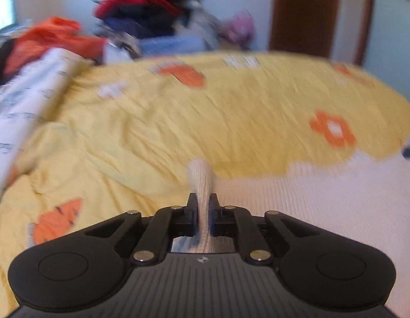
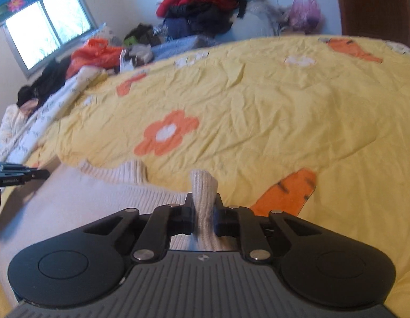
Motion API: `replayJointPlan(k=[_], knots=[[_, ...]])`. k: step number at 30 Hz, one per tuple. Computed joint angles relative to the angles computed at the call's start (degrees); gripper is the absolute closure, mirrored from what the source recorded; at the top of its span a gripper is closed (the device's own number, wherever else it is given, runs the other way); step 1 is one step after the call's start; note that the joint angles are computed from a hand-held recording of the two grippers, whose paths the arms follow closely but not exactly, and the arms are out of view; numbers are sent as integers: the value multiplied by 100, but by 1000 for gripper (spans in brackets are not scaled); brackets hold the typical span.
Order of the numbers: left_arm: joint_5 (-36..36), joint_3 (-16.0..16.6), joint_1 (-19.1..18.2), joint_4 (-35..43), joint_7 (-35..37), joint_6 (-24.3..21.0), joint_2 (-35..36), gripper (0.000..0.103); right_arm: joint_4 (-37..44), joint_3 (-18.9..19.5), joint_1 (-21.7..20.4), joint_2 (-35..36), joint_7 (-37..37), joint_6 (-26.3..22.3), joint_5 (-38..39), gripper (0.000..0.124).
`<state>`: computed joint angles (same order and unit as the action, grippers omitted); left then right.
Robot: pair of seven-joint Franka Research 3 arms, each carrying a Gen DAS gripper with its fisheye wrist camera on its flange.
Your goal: Fold small clothes
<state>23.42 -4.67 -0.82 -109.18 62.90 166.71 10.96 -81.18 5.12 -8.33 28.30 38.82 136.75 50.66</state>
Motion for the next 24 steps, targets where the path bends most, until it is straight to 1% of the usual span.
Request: replayJointPlan(k=[1,2,3,4,5,6,8,9,10,11,12,13,14,15,16,17,18,19,20,22,23,24], knots=[[-38,56,20,-68,-208,215,-26,95,-84,102,-101,-80,-187,166,324,110],[-130,36,60,-86,-216,209,-7,95,-183,199,-173,-142,-427,437,703,110],[-104,43,36,32,-209,-56,94,95,-187,228,-189,-114,-540,640,939,110],[110,126,-69,113,-355,-289,186,95,-68,113,-90,23,-259,681,773,110],[379,222,-163,88,-557,-301,220,96,112,-51,50,211,168,607,370,110],[988,460,-363,19,-1050,-144,204,95,164,-135,146,319,378,625,63,110],[1597,587,-486,10,-1553,-161,154,94,-52,76,50,265,44,934,209,110],[1929,633,-527,-13,-1782,-148,105,92,-88,100,39,246,81,1004,232,108],[2244,650,-554,-43,-1969,-178,32,89,-128,86,57,219,142,1083,189,95],[2457,616,-558,-56,-2060,-302,-52,87,-186,58,76,175,215,1113,105,90],[2692,581,-570,-95,-2193,-442,-167,84,-251,7,109,107,345,1145,-5,81],[3060,567,-607,-159,-2487,-572,-321,81,-381,-9,121,-18,397,1248,-41,73],[3550,559,-657,-219,-3004,-712,-472,78,-617,59,96,-207,231,1539,109,72],[3873,514,-651,-270,-3387,-768,-588,73,-907,232,15,-435,-222,1964,494,72],[4128,462,-611,-356,-3780,-653,-712,63,-1170,461,-99,-669,-892,2331,1052,73],[4265,410,-537,-428,-4110,-386,-787,55,-1351,616,-166,-868,-1501,2499,1586,73],[4190,340,-457,-421,-4252,-78,-769,34,-1493,701,-194,-1036,-1919,2486,1983,69],[3966,241,-386,-371,-4155,119,-687,20,-1596,711,-166,-1158,-2072,2331,2157,63],[3792,140,-354,-281,-4017,173,-571,20,-1650,646,-72,-1217,-1940,2110,2018,59],[3520,1,-388,-32,-3588,0,-295,21,-1596,431,210,-1147,-1426,1675,1337,60],[3341,-50,-425,125,-3279,-172,-102,21,-1566,328,400,-1073,-1299,1704,1031,60],[3149,-68,-478,241,-3072,-434,25,21,-1545,187,618,-979,-1124,1873,688,60]])
